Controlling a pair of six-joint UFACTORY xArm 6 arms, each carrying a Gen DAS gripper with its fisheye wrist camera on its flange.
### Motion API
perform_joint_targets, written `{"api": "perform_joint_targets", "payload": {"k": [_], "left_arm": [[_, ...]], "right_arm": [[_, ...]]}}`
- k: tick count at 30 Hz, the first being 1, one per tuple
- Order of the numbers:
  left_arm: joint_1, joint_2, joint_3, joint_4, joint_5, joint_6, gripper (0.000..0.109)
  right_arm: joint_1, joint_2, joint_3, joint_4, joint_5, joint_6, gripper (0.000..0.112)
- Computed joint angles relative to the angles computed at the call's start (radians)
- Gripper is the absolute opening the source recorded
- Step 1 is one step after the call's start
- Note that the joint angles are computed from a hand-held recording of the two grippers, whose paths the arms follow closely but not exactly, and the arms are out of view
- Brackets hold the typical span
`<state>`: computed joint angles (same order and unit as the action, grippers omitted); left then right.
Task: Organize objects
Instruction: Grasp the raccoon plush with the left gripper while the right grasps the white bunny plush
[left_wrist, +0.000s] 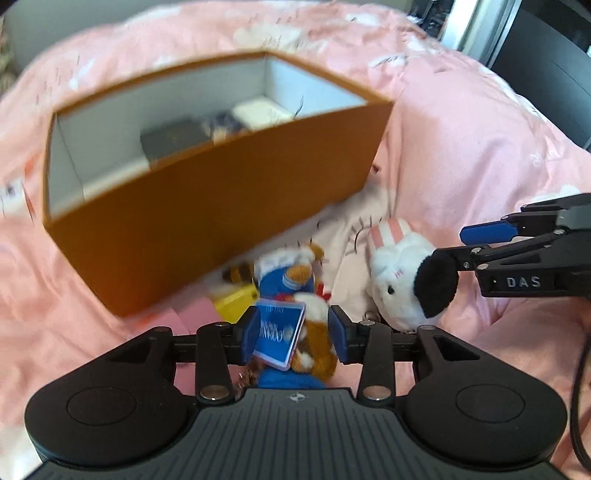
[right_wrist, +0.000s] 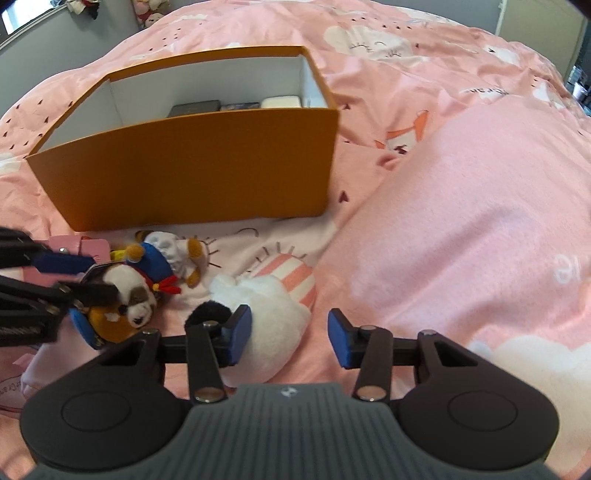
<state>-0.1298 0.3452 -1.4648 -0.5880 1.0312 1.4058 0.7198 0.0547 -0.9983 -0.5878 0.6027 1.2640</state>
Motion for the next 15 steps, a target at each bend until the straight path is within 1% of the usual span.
{"api": "perform_joint_targets", "payload": {"k": [1, 4, 6, 8, 11, 15], "left_arm": [[0.001, -0.003, 0.000, 0.000, 0.008, 0.020, 0.055], [-0.012, 0.000, 0.001, 0.033, 0.023, 0.046, 0.055], [-0.031, -0.005, 0.023, 0.058, -0.011, 0.059, 0.057], [-0.053, -0.009, 0.058, 0.092, -0.089, 0.046, 0.058], [-0.062, 0.000, 0.061, 0.113, -0.092, 0.027, 0.059], [-0.077, -0.023, 0.113, 0.143, -0.142, 0.014, 0.059]], "right_arm": [[0.000, -0.005, 0.006, -0.003, 0.006, 0.007, 0.048], [0.000, -0.012, 0.017, -0.006, 0.017, 0.023, 0.048], [-0.002, -0.013, 0.020, -0.007, 0.016, 0.026, 0.048], [-0.003, -0.013, 0.021, -0.008, 0.016, 0.028, 0.048], [-0.003, -0.013, 0.020, -0.009, 0.017, 0.031, 0.048], [-0.006, -0.012, 0.018, -0.007, 0.018, 0.026, 0.048]]}}
